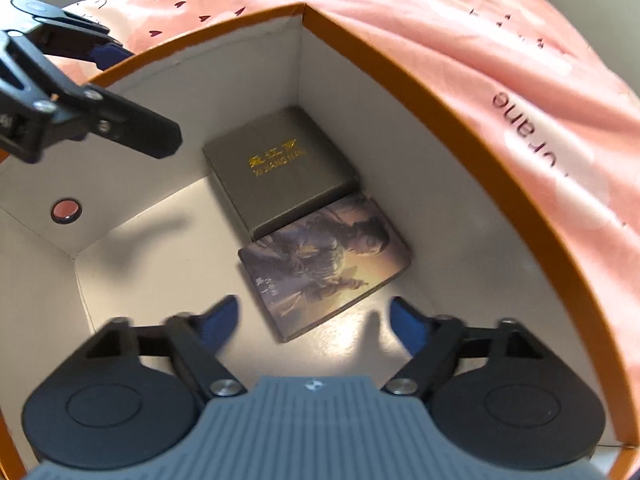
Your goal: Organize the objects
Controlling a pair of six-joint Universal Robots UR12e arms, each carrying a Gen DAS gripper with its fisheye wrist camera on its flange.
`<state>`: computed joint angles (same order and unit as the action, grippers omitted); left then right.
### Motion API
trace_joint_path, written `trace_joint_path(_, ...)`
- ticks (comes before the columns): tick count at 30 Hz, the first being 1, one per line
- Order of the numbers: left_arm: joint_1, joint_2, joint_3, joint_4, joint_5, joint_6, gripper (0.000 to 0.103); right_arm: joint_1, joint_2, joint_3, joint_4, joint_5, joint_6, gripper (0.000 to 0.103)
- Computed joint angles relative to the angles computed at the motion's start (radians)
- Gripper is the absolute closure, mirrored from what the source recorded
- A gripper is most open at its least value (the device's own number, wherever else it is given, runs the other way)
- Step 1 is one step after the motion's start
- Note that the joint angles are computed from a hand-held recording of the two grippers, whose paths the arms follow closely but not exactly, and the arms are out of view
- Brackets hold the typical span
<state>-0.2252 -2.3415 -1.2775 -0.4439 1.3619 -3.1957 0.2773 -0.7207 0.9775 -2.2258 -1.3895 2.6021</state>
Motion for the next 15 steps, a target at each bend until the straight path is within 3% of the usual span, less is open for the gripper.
trace_joint_path(7, -0.004, 0.031, -0.041, 0.071, 0.006, 0.023, 0.013, 0.01, 0.005, -0.002, -0.026, -0.047, -0.046, 0.034)
trace_joint_path(11, -0.007, 0.056, -0.07, 0.104, 0.003, 0.043, 0.013, 0.014, -0.028, 0.044, -0.085, -0.085, -0.017, 0.033)
trace_joint_path(15, -0.008, 0.094, -0.112, 0.129, -0.02, 0.076, 0.013, 0.02, -0.084, 0.11, -0.163, -0.11, 0.073, 0.033)
